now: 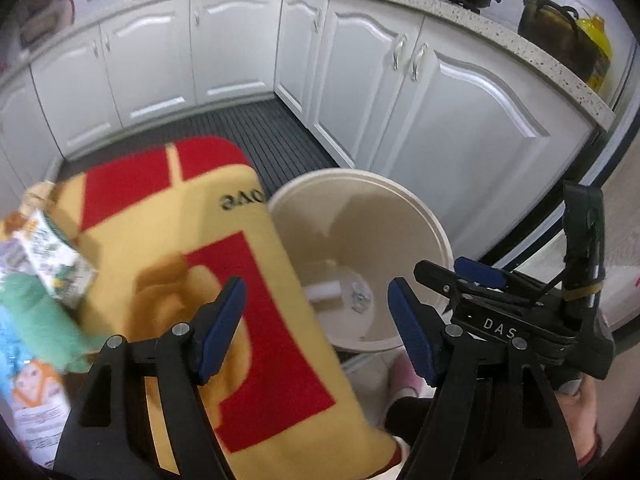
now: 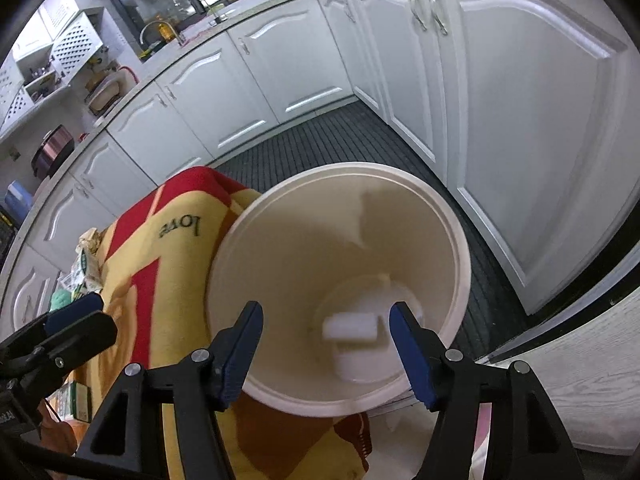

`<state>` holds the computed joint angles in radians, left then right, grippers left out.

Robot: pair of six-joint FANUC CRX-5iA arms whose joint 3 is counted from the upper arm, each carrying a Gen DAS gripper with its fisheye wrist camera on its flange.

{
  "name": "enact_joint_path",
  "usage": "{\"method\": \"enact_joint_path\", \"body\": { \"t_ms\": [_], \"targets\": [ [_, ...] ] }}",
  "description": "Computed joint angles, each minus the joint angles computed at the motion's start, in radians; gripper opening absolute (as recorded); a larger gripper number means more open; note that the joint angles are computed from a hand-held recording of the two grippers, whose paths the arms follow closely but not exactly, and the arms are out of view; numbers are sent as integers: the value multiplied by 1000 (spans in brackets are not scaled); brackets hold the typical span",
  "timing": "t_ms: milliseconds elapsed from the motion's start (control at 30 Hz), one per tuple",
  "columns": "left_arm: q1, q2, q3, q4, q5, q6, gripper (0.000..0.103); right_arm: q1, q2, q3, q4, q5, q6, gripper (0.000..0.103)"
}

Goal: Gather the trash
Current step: 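Move the left tool to the small white foam block while the right tool approaches the green towel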

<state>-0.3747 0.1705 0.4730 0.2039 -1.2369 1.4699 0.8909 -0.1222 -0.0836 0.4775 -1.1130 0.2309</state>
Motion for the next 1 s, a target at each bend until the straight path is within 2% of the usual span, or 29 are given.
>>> {"method": "enact_joint_path", "body": {
  "t_ms": [200,533,800,1000],
  "targets": [
    [1,-98,-57,-97,36,19,72,61,19,35,50,-21,-7,68],
    [82,-240,-166,-123,79,24,72,147,94,149,101,-38,19,73],
    [216,-351,-247,-104,63,11,72,191,171,260,88,-23,99,74],
    [361,-423,-311,-77,40,-26,72,216,238,352,65,-1,162,80]
  ]
}}
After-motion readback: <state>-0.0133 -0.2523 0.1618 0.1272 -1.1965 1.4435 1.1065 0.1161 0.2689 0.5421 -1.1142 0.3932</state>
